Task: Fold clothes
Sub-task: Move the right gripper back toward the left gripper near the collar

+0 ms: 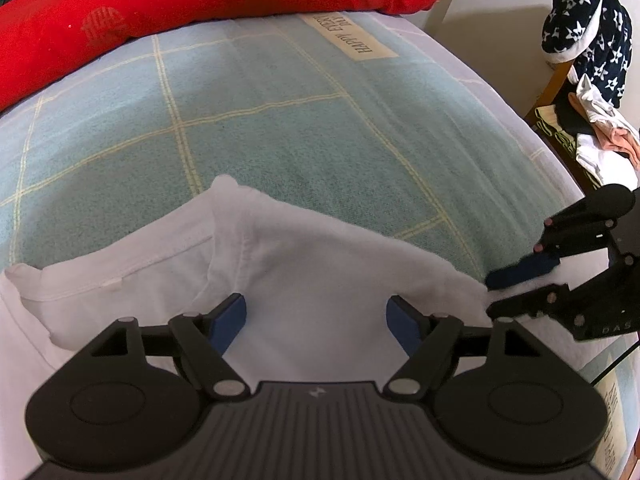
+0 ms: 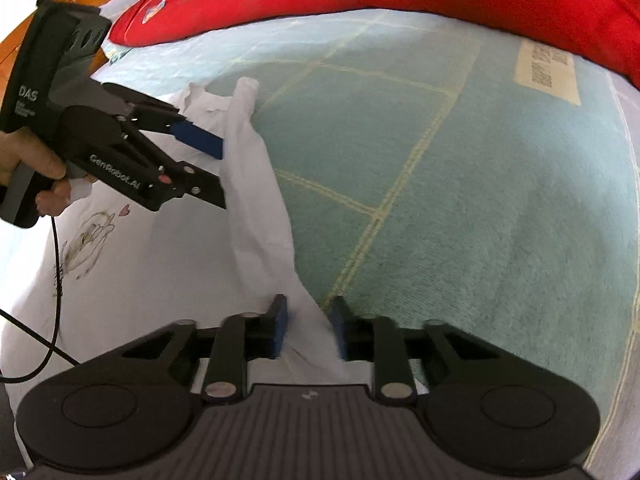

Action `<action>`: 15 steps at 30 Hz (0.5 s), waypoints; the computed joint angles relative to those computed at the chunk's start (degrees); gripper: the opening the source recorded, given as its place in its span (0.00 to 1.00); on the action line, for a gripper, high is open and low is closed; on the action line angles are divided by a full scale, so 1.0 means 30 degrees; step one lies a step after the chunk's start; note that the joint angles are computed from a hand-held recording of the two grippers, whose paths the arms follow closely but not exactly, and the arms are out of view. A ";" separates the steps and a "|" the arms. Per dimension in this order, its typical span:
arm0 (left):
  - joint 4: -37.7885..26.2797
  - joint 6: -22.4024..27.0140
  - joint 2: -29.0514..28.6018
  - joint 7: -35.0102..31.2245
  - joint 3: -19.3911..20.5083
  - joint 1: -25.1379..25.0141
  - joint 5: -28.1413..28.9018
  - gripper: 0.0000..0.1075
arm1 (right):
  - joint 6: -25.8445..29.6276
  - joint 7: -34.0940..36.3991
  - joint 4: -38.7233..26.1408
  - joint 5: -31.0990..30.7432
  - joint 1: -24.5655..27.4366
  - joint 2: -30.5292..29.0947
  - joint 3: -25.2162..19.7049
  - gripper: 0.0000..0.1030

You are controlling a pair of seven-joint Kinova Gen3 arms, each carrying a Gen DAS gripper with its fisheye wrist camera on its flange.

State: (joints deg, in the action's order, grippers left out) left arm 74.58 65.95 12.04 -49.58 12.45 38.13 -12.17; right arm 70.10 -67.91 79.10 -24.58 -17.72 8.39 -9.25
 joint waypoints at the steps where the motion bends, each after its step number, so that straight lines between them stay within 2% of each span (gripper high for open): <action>1: 0.0016 -0.0017 -0.0021 0.0025 -0.0008 -0.0003 0.0004 0.72 | 0.0043 0.0044 -0.0024 0.0128 -0.0089 -0.0035 -0.0052 0.05; 4: 0.0090 -0.0092 -0.0074 0.0179 -0.0011 0.0013 -0.0010 0.72 | -0.0454 -0.0327 0.0177 0.0827 -0.0318 -0.0436 -0.0257 0.04; 8: 0.0152 -0.0136 -0.0108 0.0192 0.0022 -0.0003 -0.0021 0.72 | -0.2400 -0.1732 0.0612 0.2497 -0.0986 -0.1188 -0.0011 0.03; 12: -0.0018 0.0017 -0.0055 0.0383 0.0015 0.0054 -0.0073 0.72 | -0.3964 -0.3796 0.0702 0.4951 -0.1687 -0.1295 0.0177 0.04; 15: -0.0170 0.0119 -0.0109 0.0548 0.0001 0.0056 -0.0022 0.71 | -0.3994 -0.4567 0.0673 0.5037 -0.1450 -0.1270 0.0085 0.07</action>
State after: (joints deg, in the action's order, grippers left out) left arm 74.07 66.31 11.72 -47.93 12.45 38.30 -12.24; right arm 58.12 -81.61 81.12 -9.47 -22.07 4.58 -8.99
